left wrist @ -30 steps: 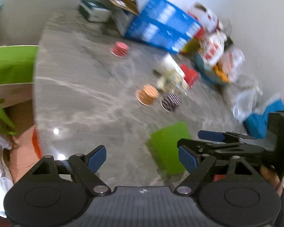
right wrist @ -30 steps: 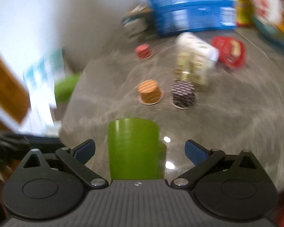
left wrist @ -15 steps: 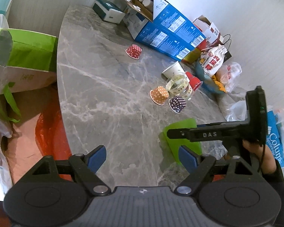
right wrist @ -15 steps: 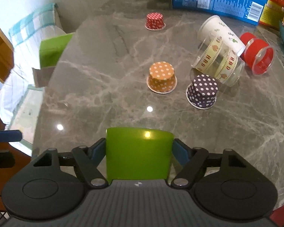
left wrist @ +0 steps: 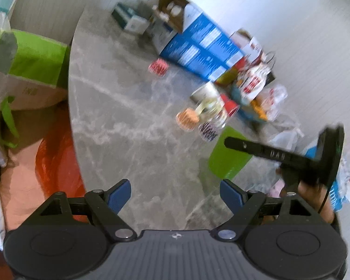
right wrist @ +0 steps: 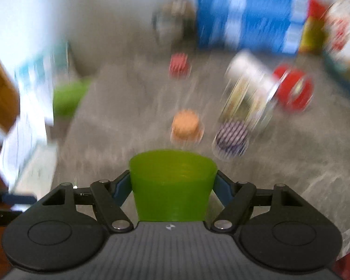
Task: Flip cup upright
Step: 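Rotate the green cup rim-up with the right gripper and lower it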
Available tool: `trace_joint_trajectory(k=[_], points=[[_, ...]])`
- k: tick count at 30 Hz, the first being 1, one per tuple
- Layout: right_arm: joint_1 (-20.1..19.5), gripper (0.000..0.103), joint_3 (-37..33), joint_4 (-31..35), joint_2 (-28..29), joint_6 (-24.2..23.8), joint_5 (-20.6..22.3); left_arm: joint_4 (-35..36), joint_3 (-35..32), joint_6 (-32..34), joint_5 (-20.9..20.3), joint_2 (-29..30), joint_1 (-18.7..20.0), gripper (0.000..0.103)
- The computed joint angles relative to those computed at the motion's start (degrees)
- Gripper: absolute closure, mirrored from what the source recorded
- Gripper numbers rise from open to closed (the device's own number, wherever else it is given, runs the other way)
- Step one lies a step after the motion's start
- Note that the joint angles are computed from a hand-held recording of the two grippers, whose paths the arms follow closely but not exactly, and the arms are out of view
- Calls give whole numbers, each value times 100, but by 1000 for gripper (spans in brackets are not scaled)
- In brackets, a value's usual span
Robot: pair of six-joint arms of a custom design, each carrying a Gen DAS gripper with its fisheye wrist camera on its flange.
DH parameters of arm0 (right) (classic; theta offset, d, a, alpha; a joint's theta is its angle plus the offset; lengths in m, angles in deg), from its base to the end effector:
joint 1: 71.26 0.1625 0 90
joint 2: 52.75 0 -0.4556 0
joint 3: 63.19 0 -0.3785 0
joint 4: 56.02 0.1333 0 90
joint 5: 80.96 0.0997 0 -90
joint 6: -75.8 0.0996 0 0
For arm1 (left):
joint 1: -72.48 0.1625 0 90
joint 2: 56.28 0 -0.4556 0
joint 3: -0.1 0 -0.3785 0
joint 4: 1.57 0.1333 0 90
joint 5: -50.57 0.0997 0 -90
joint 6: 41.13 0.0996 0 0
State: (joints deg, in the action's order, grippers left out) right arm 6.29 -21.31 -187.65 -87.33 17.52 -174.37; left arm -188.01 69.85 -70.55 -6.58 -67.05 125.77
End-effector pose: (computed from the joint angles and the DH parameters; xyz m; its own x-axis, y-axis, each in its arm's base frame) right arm -0.0673 -0.8955 0.3471 -0.6601 -0.5556 0.5055 -0.7294 0.6349 -0.2547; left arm -0.3117 -0.7314 -0.0825 -0.9915 -0.1055 -0.0763 -0.0144 0.6710 -0.7413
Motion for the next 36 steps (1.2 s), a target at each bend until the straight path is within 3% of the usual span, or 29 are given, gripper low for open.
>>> trace_joint_trajectory(k=[4, 8, 10, 12, 18, 21, 36], points=[[-348, 29, 1239, -1497, -539, -66, 1289, -385, -76, 231, 38, 96, -86, 17], [-543, 29, 2004, -2935, -734, -487, 2041, -710, -171, 524, 145, 224, -208, 17], [-650, 29, 2198, -3347, -764, -611, 2482, -850, -218, 612, 128, 290, -240, 17], [-742, 29, 2202, -3419, -712, -695, 2849, -865, -309, 665, 115, 363, -263, 17], [-951, 29, 1784, -3126, -268, -623, 3351, -653, -488, 651, 208, 478, -300, 17], [-1071, 29, 1929, -3615, -134, -756, 3748, -691, -518, 657, 174, 509, -300, 17], [-1014, 28, 2177, -3787, -135, -763, 3425, -500, -524, 448, 155, 522, -258, 17]])
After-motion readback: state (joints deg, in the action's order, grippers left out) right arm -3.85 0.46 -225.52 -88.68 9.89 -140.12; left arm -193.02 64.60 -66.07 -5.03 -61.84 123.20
